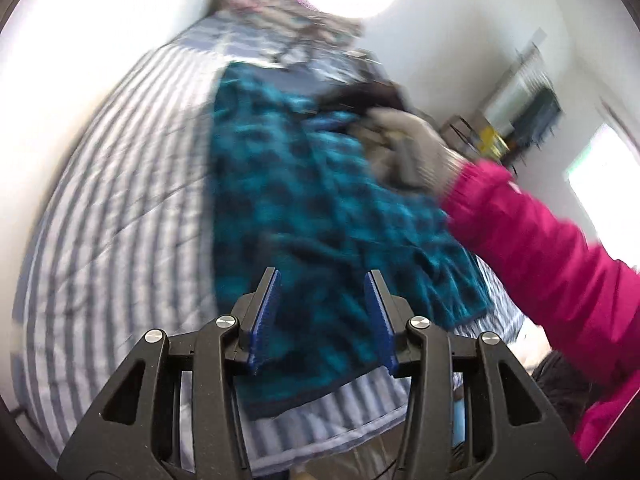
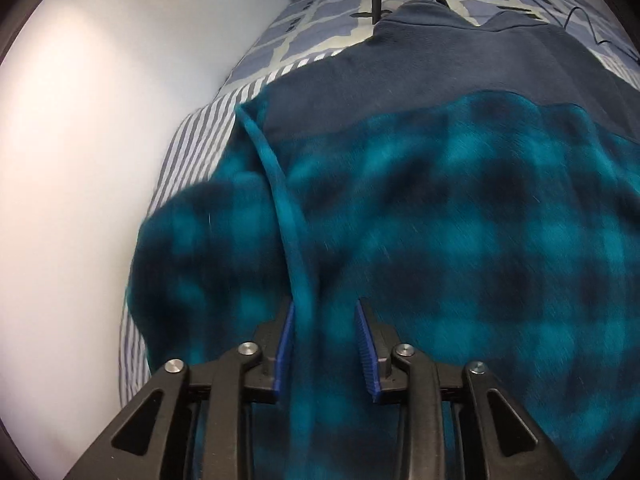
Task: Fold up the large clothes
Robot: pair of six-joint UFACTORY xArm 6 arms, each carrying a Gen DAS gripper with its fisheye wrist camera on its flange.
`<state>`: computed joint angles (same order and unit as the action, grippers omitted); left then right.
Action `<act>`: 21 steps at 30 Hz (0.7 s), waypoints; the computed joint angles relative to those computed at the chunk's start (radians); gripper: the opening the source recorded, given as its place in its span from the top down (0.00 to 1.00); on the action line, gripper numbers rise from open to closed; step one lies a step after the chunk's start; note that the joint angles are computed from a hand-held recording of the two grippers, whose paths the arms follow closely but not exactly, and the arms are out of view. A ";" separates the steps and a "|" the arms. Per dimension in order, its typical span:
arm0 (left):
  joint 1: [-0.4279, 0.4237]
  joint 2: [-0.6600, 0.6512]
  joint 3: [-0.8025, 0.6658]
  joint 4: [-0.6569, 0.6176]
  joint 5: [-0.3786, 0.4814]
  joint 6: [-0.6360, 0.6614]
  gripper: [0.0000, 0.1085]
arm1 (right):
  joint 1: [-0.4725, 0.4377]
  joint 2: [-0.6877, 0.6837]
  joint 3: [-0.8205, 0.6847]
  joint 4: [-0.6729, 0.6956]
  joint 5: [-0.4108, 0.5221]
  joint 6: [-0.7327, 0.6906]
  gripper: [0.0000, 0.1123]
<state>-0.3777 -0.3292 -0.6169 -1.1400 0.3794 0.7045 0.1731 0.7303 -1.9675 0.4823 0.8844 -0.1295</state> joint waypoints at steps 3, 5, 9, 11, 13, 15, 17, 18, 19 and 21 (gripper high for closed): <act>0.077 0.010 0.010 -0.037 0.048 0.008 0.59 | 0.011 -0.167 0.229 0.000 -0.071 -0.097 0.70; 0.094 0.043 -0.004 -0.066 0.062 0.026 0.59 | 0.016 -0.262 0.349 0.085 -0.074 -0.213 0.70; 0.096 0.135 -0.056 -0.104 0.008 0.047 0.59 | 0.032 -0.425 0.557 0.238 0.006 -0.409 0.71; 0.101 0.143 -0.059 -0.175 0.019 0.084 0.59 | 0.052 -0.471 0.628 0.273 0.044 -0.460 0.72; 0.098 0.132 -0.049 -0.192 0.020 0.080 0.59 | 0.074 -0.491 0.678 0.308 0.097 -0.484 0.72; 0.092 0.121 -0.039 -0.179 0.017 0.056 0.59 | 0.083 -0.494 0.703 0.328 0.140 -0.488 0.72; 0.089 0.096 -0.015 -0.159 0.003 0.034 0.59 | 0.082 -0.532 0.750 0.349 0.178 -0.515 0.72; 0.091 0.073 0.004 -0.150 0.005 0.024 0.59 | 0.074 -0.541 0.758 0.366 0.207 -0.533 0.72; 0.092 0.062 0.015 -0.144 0.006 0.017 0.59 | 0.052 -0.562 0.776 0.400 0.265 -0.568 0.72; 0.088 0.045 0.035 -0.120 0.001 -0.010 0.59 | 0.014 -0.623 0.821 0.407 0.380 -0.637 0.72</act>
<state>-0.2898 -0.2846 -0.5817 -1.2603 0.3801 0.6944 0.1871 0.1077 -1.1467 0.8891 1.2645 -0.7661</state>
